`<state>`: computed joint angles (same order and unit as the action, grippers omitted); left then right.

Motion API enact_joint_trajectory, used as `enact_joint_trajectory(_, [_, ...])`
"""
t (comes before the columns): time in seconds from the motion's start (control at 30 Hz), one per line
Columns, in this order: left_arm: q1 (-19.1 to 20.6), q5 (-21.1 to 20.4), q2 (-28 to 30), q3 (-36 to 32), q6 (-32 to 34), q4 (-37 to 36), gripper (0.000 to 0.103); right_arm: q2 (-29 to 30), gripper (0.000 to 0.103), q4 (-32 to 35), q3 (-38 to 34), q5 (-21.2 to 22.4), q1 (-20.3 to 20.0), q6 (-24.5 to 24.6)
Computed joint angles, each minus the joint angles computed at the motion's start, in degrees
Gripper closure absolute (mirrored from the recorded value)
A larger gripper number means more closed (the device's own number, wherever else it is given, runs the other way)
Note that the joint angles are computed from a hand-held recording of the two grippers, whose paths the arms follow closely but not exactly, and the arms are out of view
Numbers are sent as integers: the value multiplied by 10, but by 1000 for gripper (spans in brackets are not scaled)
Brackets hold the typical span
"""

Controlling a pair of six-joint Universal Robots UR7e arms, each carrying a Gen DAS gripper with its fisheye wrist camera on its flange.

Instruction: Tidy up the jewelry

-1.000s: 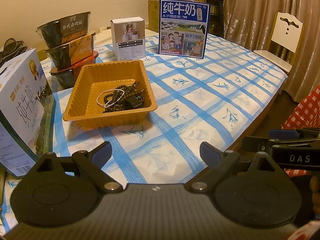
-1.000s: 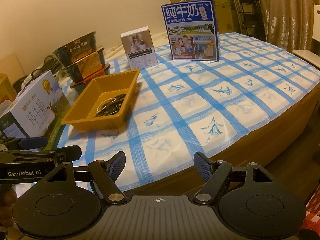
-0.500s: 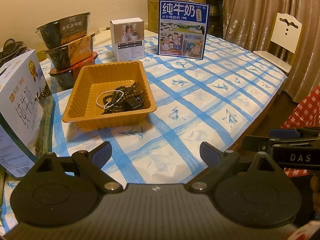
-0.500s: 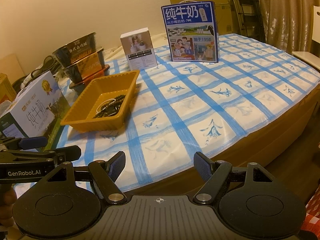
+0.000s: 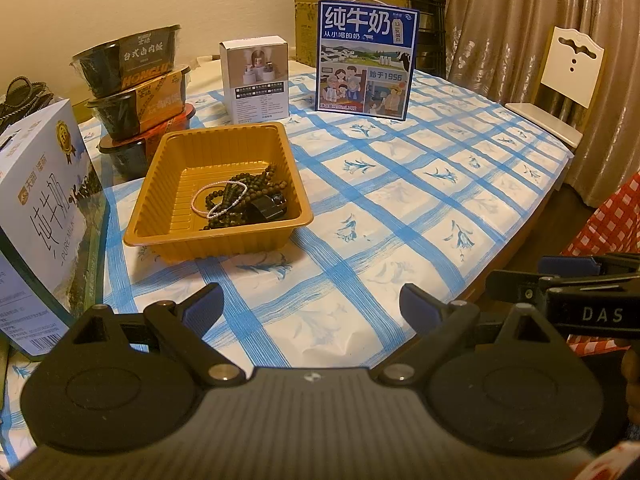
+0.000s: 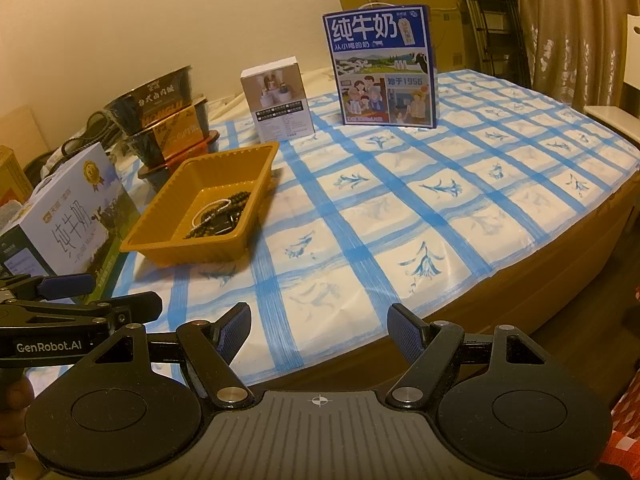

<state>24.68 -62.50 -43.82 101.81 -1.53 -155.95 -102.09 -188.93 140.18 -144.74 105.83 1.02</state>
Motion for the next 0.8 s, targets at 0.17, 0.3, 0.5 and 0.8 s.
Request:
enact_joint_trajectory(0.17, [0, 0, 0, 0, 0, 0, 9, 1, 28, -2, 0, 0, 0, -1])
enact_joint_trajectory(0.3, [0, 1, 0, 0, 0, 0, 9, 1, 28, -2, 1, 0, 0, 0])
enact_joint_trajectory(0.5, [0, 2, 0, 1, 1, -2, 9, 2, 28, -4, 1, 1, 0, -1])
enact_joint_trajectory(0.8, [0, 1, 0, 1, 1, -2, 9, 2, 28, -4, 1, -1, 2, 0])
